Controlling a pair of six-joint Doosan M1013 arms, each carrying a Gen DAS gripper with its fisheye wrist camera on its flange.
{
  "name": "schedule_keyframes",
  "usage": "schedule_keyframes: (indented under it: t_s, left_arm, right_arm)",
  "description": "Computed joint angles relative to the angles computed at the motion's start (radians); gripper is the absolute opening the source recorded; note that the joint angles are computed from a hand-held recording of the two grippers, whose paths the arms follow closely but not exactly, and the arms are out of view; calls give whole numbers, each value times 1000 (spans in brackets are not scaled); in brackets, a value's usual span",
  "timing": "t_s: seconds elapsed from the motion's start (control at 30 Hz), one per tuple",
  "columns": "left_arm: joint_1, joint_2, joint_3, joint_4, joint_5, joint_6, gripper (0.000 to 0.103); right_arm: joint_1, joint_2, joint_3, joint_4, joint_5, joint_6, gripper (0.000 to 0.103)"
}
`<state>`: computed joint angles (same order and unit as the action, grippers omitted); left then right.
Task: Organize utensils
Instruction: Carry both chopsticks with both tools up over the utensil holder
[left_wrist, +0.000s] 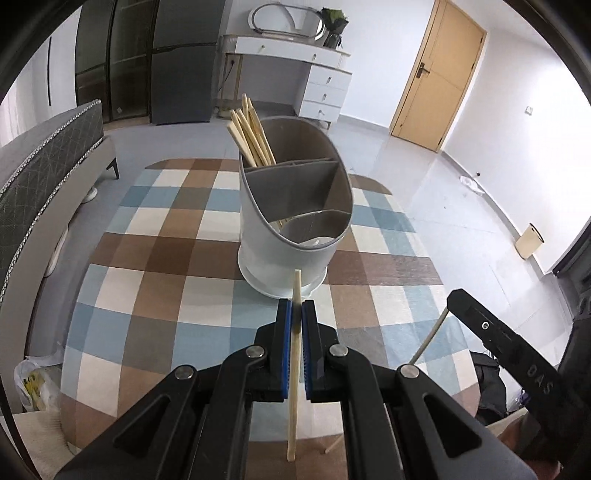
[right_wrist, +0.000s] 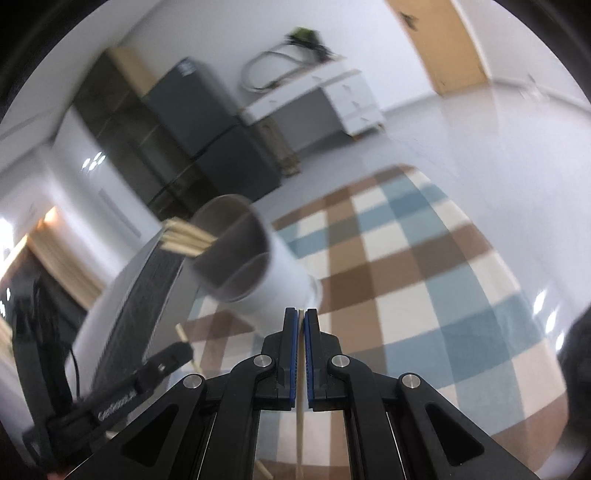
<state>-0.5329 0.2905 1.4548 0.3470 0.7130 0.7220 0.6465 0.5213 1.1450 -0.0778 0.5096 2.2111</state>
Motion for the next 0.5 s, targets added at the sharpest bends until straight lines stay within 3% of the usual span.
schedule_keyframes:
  t_s: [0.5]
  left_arm:
    - [2,-85,76,11,-113,34,1]
  right_arm:
    - [33,-22,-1,-138,-12,35,3]
